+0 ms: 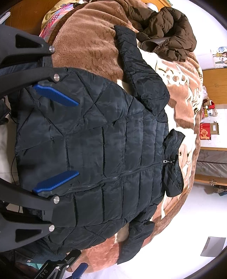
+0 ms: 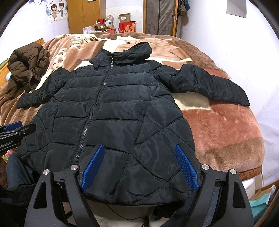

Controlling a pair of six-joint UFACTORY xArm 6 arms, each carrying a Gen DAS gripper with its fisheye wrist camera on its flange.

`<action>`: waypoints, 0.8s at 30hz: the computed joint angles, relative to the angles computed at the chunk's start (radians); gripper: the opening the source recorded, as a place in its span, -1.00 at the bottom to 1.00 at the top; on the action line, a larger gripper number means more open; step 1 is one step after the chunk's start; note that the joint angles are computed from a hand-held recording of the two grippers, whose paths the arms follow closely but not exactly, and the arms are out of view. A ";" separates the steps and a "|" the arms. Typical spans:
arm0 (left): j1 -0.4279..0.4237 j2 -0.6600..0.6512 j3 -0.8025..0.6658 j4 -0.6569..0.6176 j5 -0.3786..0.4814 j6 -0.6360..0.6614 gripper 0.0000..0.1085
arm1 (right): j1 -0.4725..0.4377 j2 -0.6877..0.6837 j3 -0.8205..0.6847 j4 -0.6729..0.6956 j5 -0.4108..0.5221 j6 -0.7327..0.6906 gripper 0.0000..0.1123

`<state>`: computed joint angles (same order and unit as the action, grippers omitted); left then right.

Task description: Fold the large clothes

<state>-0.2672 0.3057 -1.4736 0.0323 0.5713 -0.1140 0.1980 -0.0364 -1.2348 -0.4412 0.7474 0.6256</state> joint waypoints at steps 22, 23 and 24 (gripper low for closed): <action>0.001 -0.006 0.025 -0.002 -0.011 0.001 0.43 | -0.001 0.011 -0.005 0.004 0.006 -0.007 0.47; 0.001 -0.008 0.029 0.000 -0.013 0.001 0.43 | -0.002 0.012 -0.005 0.005 0.006 -0.010 0.47; 0.001 -0.007 0.027 -0.001 -0.012 0.001 0.43 | -0.001 0.015 -0.010 0.005 0.009 -0.012 0.47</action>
